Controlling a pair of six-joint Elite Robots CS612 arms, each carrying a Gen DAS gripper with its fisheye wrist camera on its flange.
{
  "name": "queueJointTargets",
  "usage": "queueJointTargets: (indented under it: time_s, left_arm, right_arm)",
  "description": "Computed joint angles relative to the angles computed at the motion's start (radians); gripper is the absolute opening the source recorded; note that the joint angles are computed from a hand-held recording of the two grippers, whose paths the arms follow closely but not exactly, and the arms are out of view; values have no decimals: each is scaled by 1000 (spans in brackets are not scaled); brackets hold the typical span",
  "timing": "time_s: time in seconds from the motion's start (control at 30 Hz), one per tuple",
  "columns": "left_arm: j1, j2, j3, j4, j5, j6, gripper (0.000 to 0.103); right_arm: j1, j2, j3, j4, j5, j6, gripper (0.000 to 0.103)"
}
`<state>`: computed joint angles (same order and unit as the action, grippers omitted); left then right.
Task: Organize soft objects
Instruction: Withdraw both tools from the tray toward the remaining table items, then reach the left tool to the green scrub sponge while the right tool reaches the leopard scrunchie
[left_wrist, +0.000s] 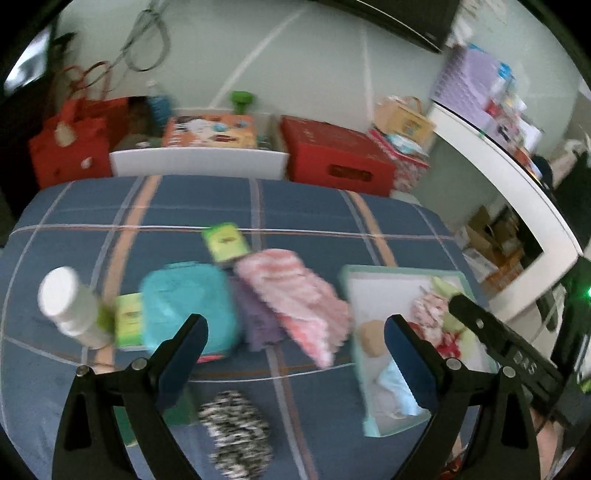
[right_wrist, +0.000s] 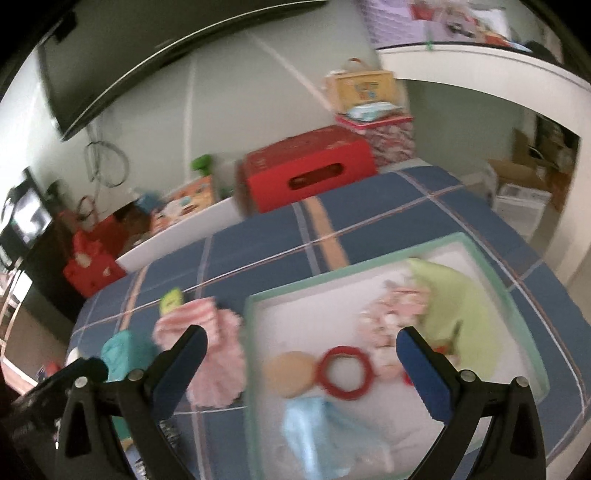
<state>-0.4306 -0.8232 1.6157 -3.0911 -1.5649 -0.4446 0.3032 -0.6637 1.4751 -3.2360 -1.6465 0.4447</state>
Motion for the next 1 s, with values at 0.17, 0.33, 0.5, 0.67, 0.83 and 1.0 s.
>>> queueJointTargets:
  time_s: [0.17,0.33,0.5,0.67,0.83,1.0]
  left_arm:
    - [30,-18,48,-46,25,-67,96]
    - [59,-23,78,-19,54,-152,96]
    - [80,-10,76,45,36,-219,96]
    - [83,4,61,95,34,-238,96]
    - [87,20,45,140,9,-249,96]
    - [93,42,20,195,-37,-252,96]
  right_arm:
    - [22,16,-41,54,70,-68,103]
    - [53,37,-86,132,102,-167,103]
    - [75,57,-123,220,137,-240,103]
    - [88,73,-149,286,170,-291,103]
    - [100,89,-176,343,194,-329,103]
    - [110,105,-202,405,210,-368,103]
